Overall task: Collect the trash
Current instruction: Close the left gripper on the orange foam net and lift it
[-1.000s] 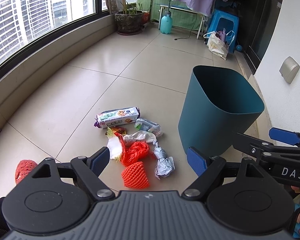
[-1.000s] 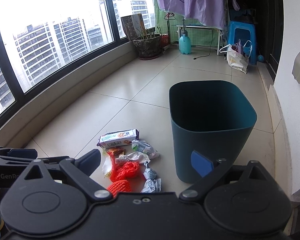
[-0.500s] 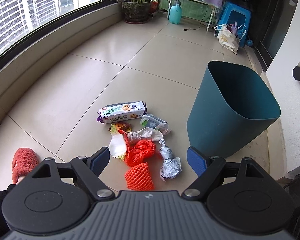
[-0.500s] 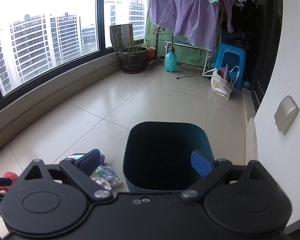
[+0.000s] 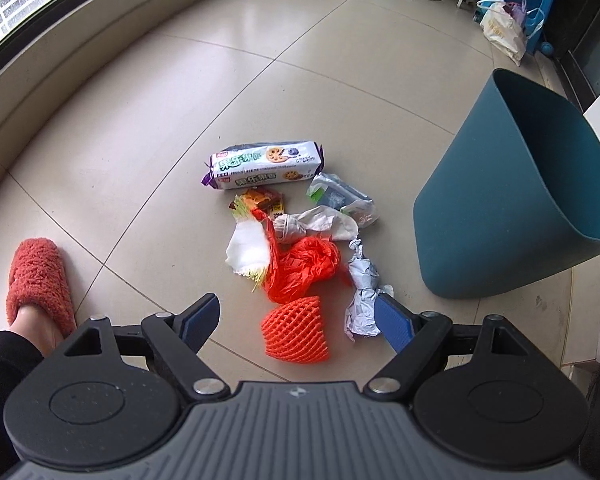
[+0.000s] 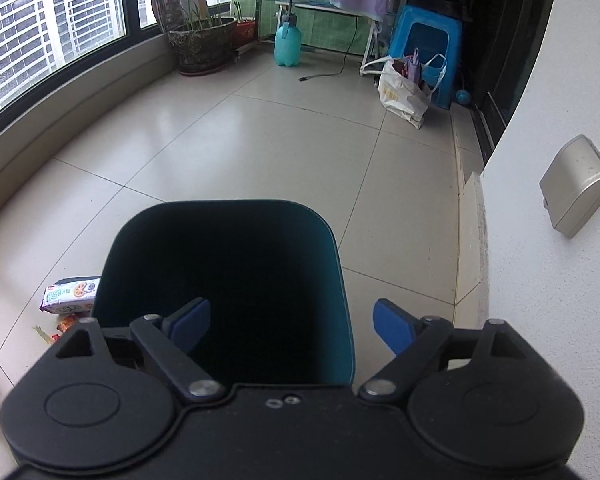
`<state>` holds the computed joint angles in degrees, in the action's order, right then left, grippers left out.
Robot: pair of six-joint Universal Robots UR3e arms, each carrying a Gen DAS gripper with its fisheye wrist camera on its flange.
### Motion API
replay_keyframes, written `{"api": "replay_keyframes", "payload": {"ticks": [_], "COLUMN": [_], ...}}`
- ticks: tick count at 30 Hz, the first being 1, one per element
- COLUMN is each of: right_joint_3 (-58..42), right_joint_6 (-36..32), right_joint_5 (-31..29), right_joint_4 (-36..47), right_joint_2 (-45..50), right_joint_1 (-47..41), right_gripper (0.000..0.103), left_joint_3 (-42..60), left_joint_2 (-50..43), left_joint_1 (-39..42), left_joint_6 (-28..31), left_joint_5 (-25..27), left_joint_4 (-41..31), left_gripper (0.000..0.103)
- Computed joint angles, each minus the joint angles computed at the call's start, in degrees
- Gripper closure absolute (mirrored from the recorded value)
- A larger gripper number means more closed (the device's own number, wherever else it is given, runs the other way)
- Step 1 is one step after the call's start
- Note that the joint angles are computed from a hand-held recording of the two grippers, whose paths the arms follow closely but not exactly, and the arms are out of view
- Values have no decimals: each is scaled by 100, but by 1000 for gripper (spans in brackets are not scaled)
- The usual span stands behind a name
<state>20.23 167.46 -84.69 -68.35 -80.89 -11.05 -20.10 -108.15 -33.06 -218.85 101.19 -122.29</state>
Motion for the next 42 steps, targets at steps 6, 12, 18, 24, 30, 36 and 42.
{"api": "replay_keyframes", "payload": {"ticks": [6,12,18,24,30,36,42], "right_joint_3": [535,968,185,0,64,797,1324], "right_joint_6": [249,238,316,243,236,353,463], "right_joint_5": [-10,105,434,398,222,45,149], "right_joint_4": [157,-149,426,630,518,4,-322], "right_joint_2": [57,45,635,816,849,546,254], "right_joint_1": [-136,-217,-460,-302,-234,-322,-591], "right_gripper": [27,27,28,33,51,78,97], "left_joint_3": [-2396,-4311,-5613,-6301,-6497,-6275,-6081], "left_joint_2": [637,863,991,875,767,609,782], "left_joint_1": [419,740,1055,1272,1209,1082,1035], "left_joint_6": [529,507,564,522,473,444,327], "left_joint_5": [-691,-1390,-1859,-2073,-2041,-1942,-1729], "left_joint_4": [1287,2304,3209,3722,3855,3641,3333], "left_gripper": [18,18,18,18,19,60,82]}}
